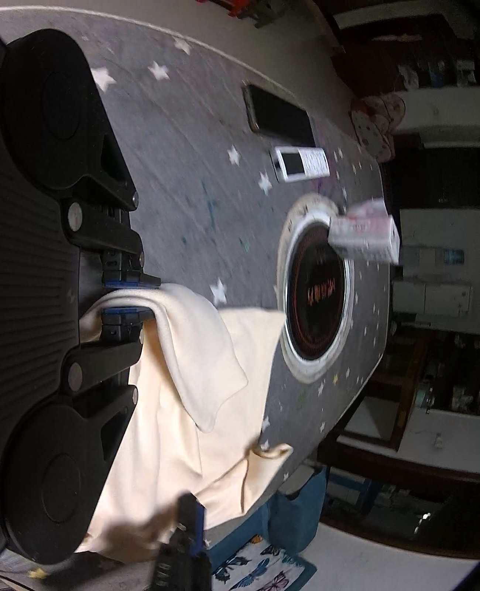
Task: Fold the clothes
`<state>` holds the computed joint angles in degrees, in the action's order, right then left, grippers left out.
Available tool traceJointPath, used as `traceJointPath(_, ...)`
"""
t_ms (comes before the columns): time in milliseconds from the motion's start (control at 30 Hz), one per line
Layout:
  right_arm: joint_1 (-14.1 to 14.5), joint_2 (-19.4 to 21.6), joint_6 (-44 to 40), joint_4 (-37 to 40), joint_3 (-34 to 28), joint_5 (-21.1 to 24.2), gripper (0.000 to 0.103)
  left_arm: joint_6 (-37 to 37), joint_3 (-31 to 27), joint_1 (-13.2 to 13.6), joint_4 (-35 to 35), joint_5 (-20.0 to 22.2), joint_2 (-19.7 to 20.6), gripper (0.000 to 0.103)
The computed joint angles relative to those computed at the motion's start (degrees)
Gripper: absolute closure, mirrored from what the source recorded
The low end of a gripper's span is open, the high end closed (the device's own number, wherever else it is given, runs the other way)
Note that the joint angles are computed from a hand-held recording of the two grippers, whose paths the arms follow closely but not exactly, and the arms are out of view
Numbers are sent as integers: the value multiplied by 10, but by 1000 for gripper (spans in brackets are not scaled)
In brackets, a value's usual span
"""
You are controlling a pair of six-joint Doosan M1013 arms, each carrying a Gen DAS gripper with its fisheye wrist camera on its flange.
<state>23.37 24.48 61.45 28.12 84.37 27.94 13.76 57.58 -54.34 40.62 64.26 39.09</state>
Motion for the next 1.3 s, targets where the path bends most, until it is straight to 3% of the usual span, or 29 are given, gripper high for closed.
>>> traceJointPath(300,5,12,237,-248,-14,-41,72,-72,79,-13,3,6,-46,93)
traceJointPath(600,6,49,172,-157,-71,-4,72,-99,125,-21,-16,3,-76,93)
traceJointPath(800,14,76,224,-191,-108,5,72,-108,137,-24,-22,14,-84,92)
traceJointPath(867,13,78,277,-230,-109,-7,72,-108,138,-25,-21,20,-85,92)
traceJointPath(1067,1,94,357,-305,-133,33,72,-105,150,-24,-30,9,-91,88)
traceJointPath(1233,-9,99,315,-235,-134,30,72,-88,144,-26,-28,21,-89,77)
traceJointPath(1300,-9,102,305,-227,-135,20,72,-83,143,-27,-27,25,-89,61)
